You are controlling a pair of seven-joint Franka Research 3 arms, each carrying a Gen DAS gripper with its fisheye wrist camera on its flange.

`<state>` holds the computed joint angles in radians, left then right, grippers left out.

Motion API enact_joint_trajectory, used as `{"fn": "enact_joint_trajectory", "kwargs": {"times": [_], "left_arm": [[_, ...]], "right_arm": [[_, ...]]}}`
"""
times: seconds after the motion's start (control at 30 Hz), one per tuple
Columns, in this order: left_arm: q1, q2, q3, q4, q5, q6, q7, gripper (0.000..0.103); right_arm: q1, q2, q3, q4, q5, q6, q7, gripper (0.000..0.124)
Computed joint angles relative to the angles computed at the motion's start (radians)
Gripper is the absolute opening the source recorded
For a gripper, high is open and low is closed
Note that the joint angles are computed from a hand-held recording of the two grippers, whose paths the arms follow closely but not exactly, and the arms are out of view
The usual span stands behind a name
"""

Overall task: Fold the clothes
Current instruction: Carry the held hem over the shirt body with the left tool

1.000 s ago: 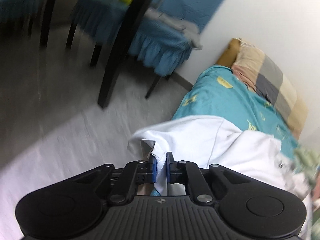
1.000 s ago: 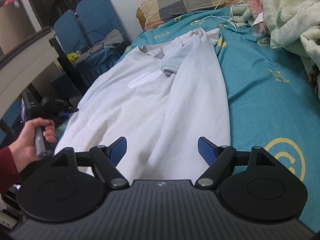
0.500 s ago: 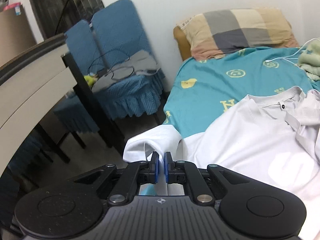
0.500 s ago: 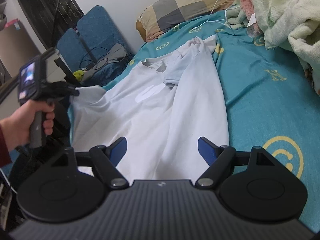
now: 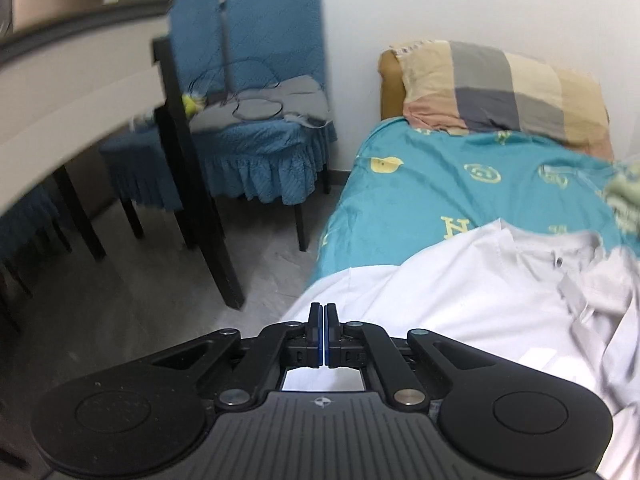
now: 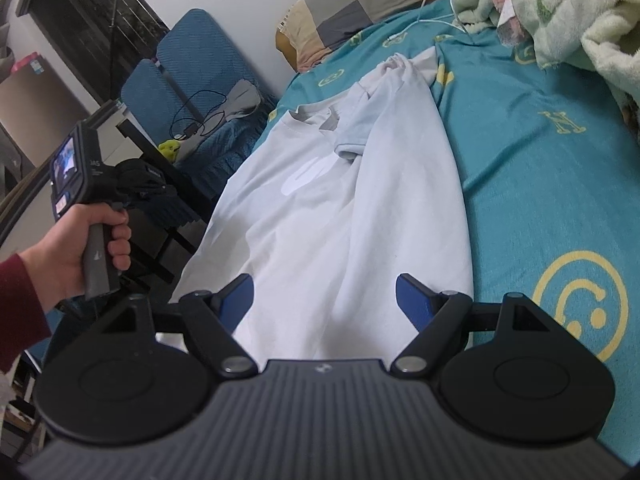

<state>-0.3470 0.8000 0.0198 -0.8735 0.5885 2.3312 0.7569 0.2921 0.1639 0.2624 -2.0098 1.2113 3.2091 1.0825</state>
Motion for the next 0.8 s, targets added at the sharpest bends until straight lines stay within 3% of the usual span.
{"fn": "enact_joint_trajectory", "kwargs": {"times": [0.13, 0.23, 0.3, 0.37, 0.5, 0.57, 0.7, 0.8], "left_arm": [[0.060, -0.150, -0.022, -0.296, -0.053, 0.131, -0.174, 0.017], [0.133, -0.250, -0.063, -0.518, -0.137, 0.267, -0.282, 0.032], [0.180, -0.293, -0.090, -0.631, -0.206, 0.354, -0.330, 0.046], [0.234, -0.313, -0.132, -0.708, -0.295, 0.425, -0.331, 0.052], [0.260, -0.312, -0.142, -0.774, -0.357, 0.571, -0.344, 0.066], [0.260, -0.291, -0.138, -0.769, -0.378, 0.623, -0.352, 0.068], [0.202, -0.223, -0.058, -0.720, -0.377, 0.724, -0.452, 0.071], [0.140, -0.175, 0.029, -0.667, -0.360, 0.750, -0.533, 0.071]], "right_arm": [[0.005, 0.001, -0.014, -0.004, -0.022, -0.025, 0.042, 0.080], [0.021, 0.004, -0.030, -0.009, -0.080, -0.033, 0.079, 0.080], [0.035, 0.007, -0.049, -0.017, -0.148, -0.039, 0.134, 0.080], [0.042, 0.008, -0.061, -0.025, -0.207, -0.044, 0.187, 0.080], [0.056, 0.010, -0.086, -0.043, -0.334, -0.050, 0.300, 0.080], [0.060, 0.012, -0.097, -0.049, -0.393, -0.056, 0.352, 0.080], [0.071, 0.016, -0.119, -0.058, -0.510, -0.062, 0.447, 0.080], [0.070, 0.023, -0.124, -0.058, -0.573, -0.064, 0.494, 0.080]]}}
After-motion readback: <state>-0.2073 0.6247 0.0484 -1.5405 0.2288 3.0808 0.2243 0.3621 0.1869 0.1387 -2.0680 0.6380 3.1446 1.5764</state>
